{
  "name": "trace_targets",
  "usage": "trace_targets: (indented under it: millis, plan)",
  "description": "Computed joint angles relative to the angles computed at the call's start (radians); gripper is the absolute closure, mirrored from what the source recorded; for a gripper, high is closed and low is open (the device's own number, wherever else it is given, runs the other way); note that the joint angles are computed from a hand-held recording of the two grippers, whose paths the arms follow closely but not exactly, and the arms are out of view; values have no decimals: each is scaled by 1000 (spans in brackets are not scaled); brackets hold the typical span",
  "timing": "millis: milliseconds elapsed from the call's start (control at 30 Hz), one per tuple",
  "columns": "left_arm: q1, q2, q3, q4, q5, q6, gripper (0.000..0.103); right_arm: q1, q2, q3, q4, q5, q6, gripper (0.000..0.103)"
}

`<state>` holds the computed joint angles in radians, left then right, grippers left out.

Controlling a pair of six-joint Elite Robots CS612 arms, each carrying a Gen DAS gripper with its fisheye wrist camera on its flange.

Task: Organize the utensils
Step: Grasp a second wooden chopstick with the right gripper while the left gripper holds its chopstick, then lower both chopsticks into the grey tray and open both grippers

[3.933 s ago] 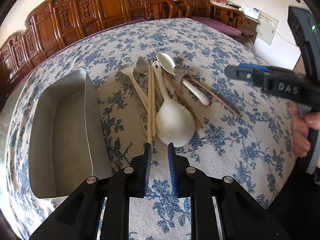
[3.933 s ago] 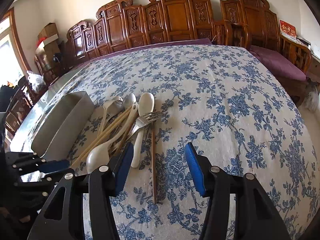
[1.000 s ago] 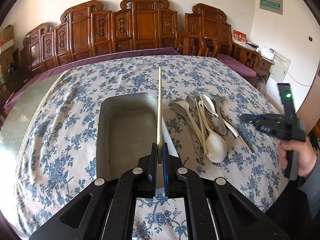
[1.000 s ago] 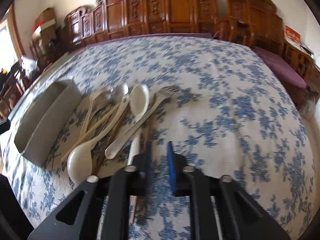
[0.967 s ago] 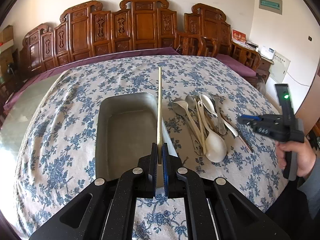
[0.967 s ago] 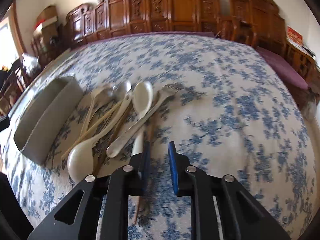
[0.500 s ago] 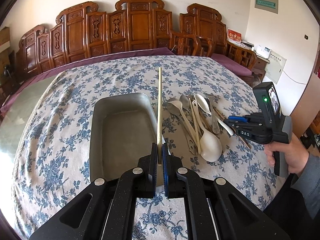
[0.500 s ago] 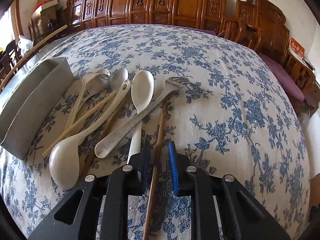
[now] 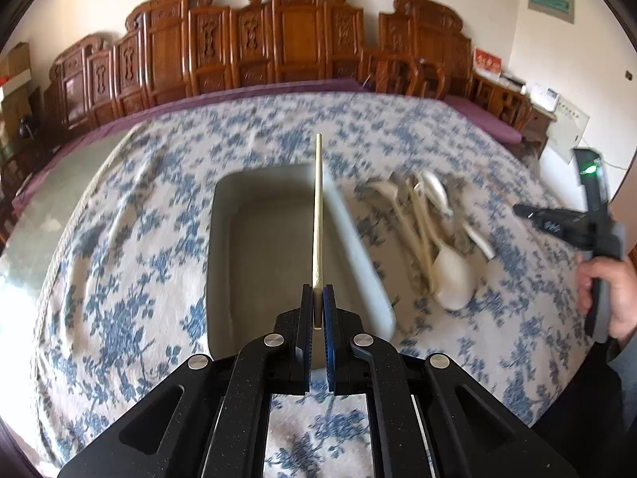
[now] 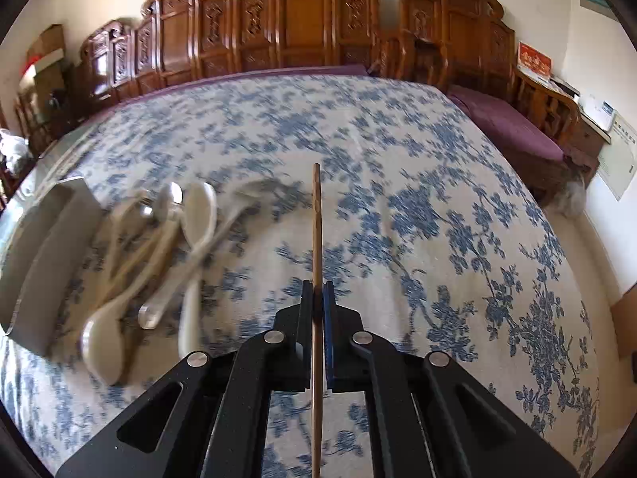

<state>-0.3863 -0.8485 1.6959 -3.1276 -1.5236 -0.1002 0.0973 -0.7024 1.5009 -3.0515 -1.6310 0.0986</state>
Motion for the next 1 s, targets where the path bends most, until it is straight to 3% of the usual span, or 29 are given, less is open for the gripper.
trace_targets:
  millis: [367, 733, 1000]
  plan:
    - [18, 4, -22, 124, 4, -32, 99, 21, -18, 19, -41, 68, -45, 97]
    - [25, -2, -17, 57, -22, -46, 98, 65, -47, 20, -46, 134, -120, 97]
    - [41, -12, -7, 11, -20, -58, 98, 113, -30, -46, 6, 245, -119, 97]
